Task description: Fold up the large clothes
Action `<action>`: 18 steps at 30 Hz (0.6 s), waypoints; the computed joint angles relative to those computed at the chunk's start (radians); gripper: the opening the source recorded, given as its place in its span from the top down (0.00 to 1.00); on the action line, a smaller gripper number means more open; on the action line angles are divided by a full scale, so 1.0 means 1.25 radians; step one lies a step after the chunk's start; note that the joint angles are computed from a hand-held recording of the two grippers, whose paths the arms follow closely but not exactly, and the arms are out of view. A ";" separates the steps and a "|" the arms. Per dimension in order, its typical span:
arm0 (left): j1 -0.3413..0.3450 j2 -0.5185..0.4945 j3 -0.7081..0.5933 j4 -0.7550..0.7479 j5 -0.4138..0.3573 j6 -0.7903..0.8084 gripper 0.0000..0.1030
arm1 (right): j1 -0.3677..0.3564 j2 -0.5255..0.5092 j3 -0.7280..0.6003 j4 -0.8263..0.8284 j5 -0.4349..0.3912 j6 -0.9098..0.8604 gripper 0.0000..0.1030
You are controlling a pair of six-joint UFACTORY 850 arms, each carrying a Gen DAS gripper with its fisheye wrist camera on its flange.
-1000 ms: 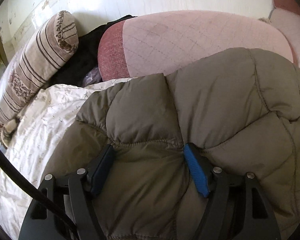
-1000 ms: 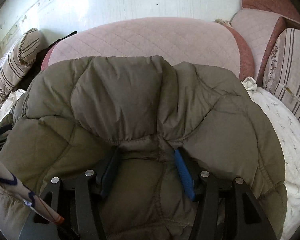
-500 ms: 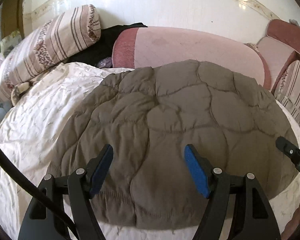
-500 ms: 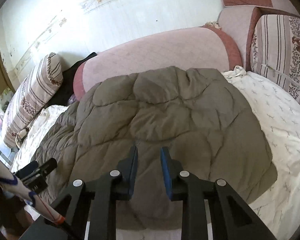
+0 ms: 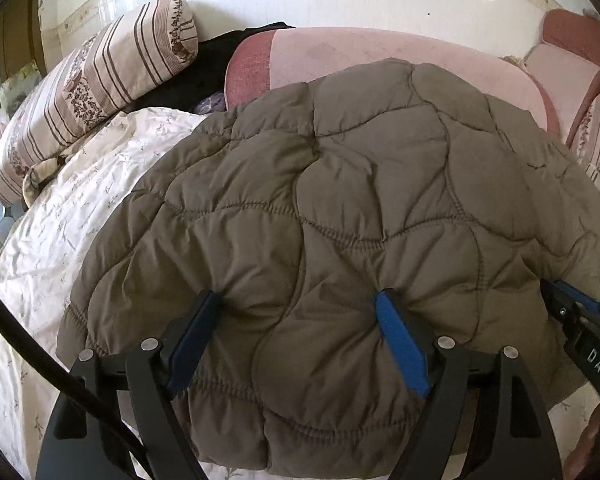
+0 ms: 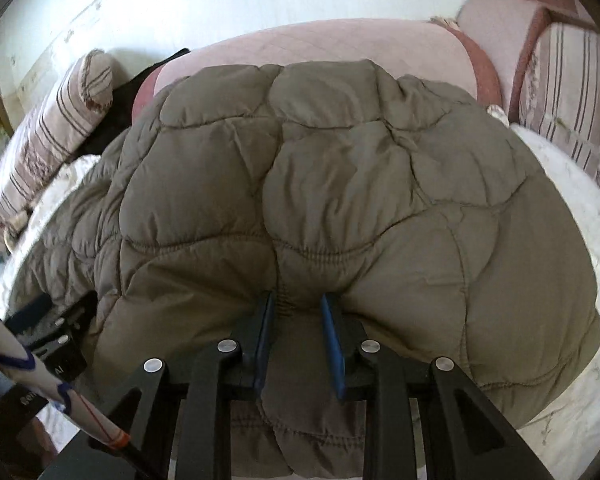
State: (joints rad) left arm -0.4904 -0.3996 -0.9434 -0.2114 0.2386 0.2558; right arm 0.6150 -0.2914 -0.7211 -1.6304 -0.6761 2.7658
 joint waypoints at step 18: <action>0.076 -0.023 -0.062 -0.292 -0.011 0.200 0.22 | -0.070 0.152 0.161 0.054 0.000 0.238 0.74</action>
State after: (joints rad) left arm -0.3959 -0.4277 -1.0208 -0.5768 0.2251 0.5052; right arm 0.5273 -0.1013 -0.5200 -1.5623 -0.6756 3.0633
